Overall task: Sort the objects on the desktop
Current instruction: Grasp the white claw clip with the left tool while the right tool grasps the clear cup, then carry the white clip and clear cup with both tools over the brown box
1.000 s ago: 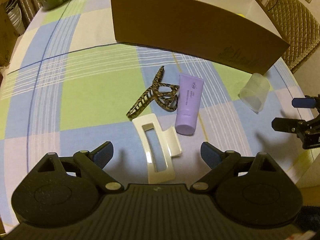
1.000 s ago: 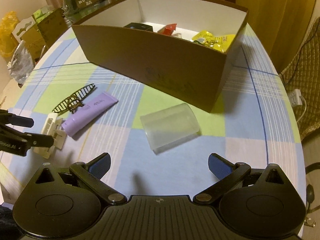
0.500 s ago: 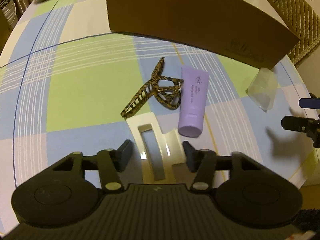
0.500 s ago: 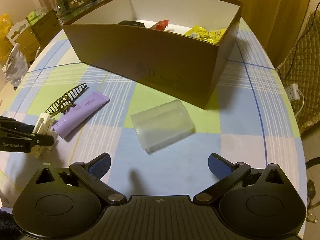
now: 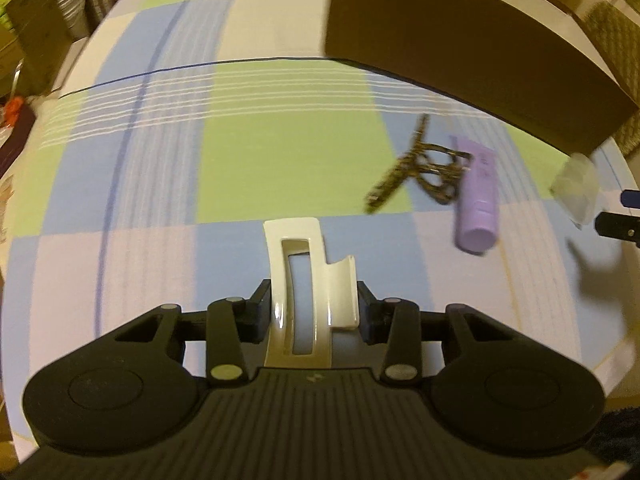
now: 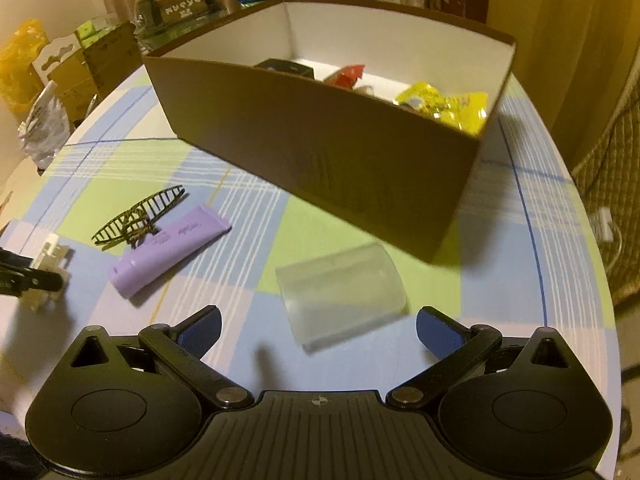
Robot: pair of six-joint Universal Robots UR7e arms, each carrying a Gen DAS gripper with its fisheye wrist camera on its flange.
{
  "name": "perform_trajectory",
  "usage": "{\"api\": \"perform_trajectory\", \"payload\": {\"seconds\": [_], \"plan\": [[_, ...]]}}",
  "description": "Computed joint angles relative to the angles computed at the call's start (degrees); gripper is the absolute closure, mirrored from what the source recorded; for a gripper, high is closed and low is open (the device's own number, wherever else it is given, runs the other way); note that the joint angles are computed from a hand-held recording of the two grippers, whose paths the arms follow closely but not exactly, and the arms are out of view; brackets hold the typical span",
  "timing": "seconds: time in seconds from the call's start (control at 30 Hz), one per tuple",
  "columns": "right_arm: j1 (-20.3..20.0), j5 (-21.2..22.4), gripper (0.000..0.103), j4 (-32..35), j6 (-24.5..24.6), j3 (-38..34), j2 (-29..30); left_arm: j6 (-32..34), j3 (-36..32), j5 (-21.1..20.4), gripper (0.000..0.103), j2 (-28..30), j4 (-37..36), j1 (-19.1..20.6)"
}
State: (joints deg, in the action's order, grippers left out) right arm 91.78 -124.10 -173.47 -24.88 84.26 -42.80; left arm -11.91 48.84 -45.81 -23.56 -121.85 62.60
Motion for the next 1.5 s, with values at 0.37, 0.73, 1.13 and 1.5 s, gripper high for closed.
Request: {"api": "perform_trajectory", "payload": {"seconds": [0.37, 0.73, 1.13, 1.5], "plan": [[-1.8, 1.1, 0.02, 4.0, -6.3, -4.9, 2.8, -2.8, 1.4, 2.2, 0.067, -1.6, -1.6, 1.1], [-0.8, -2.4, 0.034, 5.1, -5.1, -5.3, 3.5, -0.4, 0.9, 2.0, 0.067, -1.2, -2.3, 1.3], [1.0, -0.8, 0.034, 4.2, -0.9, -2.3, 1.3, 2.8, -0.4, 0.9, 0.067, -0.7, -2.0, 1.6], [3.0, 1.0, 0.034, 0.9, -1.4, -1.1, -1.2, 8.5, -2.2, -1.0, 0.067, -0.7, -5.8, 0.4]]}}
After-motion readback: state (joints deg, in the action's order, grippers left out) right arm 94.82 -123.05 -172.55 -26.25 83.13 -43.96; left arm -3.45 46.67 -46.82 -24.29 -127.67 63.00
